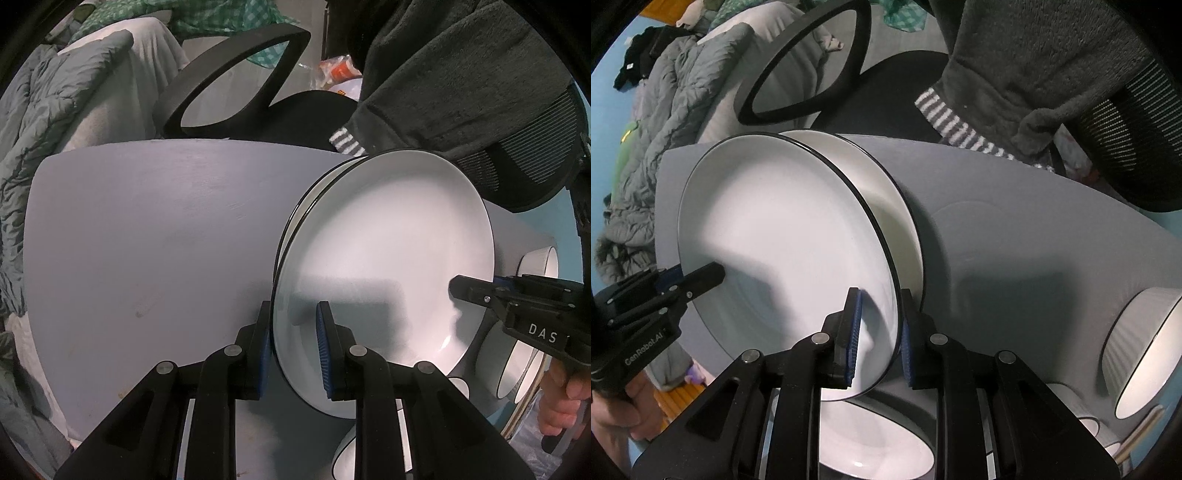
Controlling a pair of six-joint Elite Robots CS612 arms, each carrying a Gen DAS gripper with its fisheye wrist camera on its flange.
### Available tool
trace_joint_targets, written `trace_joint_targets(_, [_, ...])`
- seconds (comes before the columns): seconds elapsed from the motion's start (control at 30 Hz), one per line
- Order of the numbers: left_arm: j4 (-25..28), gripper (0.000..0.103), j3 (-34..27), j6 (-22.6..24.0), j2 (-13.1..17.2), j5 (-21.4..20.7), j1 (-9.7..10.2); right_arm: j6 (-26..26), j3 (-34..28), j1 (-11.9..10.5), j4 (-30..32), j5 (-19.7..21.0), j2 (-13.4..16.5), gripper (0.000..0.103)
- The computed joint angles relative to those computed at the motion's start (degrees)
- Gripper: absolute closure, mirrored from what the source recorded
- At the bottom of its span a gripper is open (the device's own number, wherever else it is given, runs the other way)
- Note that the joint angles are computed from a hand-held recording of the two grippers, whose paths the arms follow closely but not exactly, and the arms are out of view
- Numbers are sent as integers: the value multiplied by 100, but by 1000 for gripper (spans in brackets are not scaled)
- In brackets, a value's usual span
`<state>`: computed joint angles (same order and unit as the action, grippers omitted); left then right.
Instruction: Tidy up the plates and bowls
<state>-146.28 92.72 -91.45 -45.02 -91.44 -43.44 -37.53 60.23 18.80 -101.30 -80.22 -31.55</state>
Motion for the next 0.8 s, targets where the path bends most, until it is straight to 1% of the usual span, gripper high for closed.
trace_joint_targets(0.17, [42,82,-35,3,35,-65,30,-10,-21,26,24,-64,12,84])
trace_joint_targets(0.3, [258,82,-118,145,61,-86,40,6,-27,57,12,-185,21,83])
trace_joint_targets(0.37, [289,82,-145,190,74,-86,46,77,-41,61,41,-169,23,78])
trace_joint_targets(0.4, [283,82,-144,189,77,-114,51,130,-74,61,91,-154,36,77])
trace_joint_targets(0.47, [259,82,-140,201,80,-124,54,201,-123,52,163,-86,57,71])
trace_joint_targets(0.53, [239,82,-136,240,78,-96,50,282,-148,45,159,-17,62,69])
trace_joint_targets(0.6, [255,77,-148,270,83,-115,53,429,-233,25,283,66,91,66])
trace_joint_targets(0.63, [267,77,-150,269,79,-101,50,463,-260,19,338,94,99,64])
trace_joint_targets(0.73, [325,76,-171,309,76,-51,39,470,-258,29,360,58,89,63])
trace_joint_targets(0.8, [349,76,-172,320,68,-53,38,484,-262,37,395,42,89,60])
